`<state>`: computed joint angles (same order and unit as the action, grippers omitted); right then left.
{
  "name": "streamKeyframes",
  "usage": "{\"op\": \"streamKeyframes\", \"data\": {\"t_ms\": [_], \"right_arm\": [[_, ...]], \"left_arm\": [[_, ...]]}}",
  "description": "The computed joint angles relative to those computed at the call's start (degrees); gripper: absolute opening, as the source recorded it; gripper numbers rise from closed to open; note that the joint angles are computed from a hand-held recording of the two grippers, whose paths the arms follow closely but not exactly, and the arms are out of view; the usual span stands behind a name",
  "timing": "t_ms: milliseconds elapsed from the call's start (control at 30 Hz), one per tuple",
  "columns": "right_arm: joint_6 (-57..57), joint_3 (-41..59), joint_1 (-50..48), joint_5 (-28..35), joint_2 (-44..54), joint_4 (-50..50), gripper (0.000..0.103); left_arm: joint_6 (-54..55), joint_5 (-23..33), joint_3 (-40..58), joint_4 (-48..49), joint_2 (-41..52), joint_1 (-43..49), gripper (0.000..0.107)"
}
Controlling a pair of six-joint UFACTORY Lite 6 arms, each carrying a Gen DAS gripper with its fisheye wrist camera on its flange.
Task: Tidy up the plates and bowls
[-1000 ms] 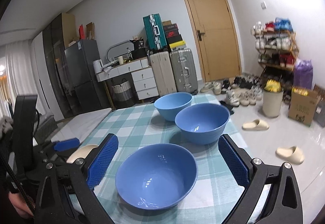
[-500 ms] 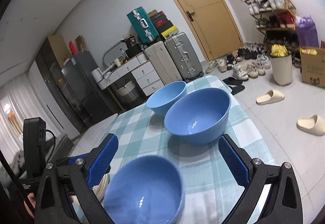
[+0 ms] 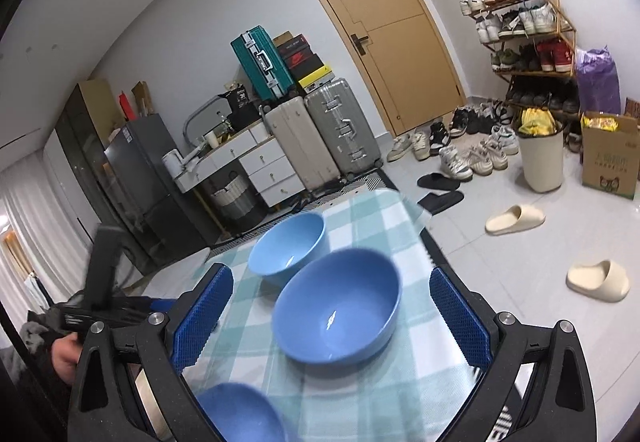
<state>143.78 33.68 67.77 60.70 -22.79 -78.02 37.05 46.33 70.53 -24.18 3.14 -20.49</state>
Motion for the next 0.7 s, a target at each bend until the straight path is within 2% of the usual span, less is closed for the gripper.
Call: {"op": "streamKeyframes", "data": {"t_ms": [67,167,267,333,467,500,533,600,633,700], "right_arm": [[-5.08,0.49,-5.89,-5.64,-1.67,1.48,0.100],[-9.39,-0.12,-17.97,-20.03,-2.36,1.11,0.100],[-12.24,0.90,-27.69,-31.45,1.86,0.70,0.100],[-14.02,2.22,-32.52,-36.29,5.85,0.93,0.100],[-2.26,3.00,-37.05,-43.15,13.04,-12.08,0.094],[0.42,3.52,-38.42,-45.04,14.82,-15.64,0.090],[0.91,4.51,-39.73,-46.48,17.09,-16.80,0.086],[2.70,5.87,-40.49,-47.38,20.42,-19.02,0.085],[3.43,6.54,-40.68,-47.40,21.77,-19.79,0.084],[7.12,7.12,-41.68,-48.25,23.66,-23.96,0.083]], "left_arm": [[-2.45,-2.16,2.85,3.26,4.37,-2.51,0.103],[-2.99,-1.18,8.12,3.32,11.24,-3.27,0.103],[-4.14,1.77,13.87,1.73,18.81,-3.28,0.101],[-4.84,2.61,15.86,1.78,21.43,-3.78,0.100],[-5.19,1.99,15.86,2.05,22.18,-5.26,0.100],[-5.06,1.65,15.91,1.96,22.31,-5.40,0.100],[-4.82,1.49,16.04,1.76,22.53,-5.54,0.100],[-5.83,1.06,17.10,3.11,23.58,-6.08,0.098],[-6.28,0.48,17.15,3.63,23.69,-6.39,0.095],[-6.33,0.82,18.54,4.23,24.92,-6.56,0.082]]}}
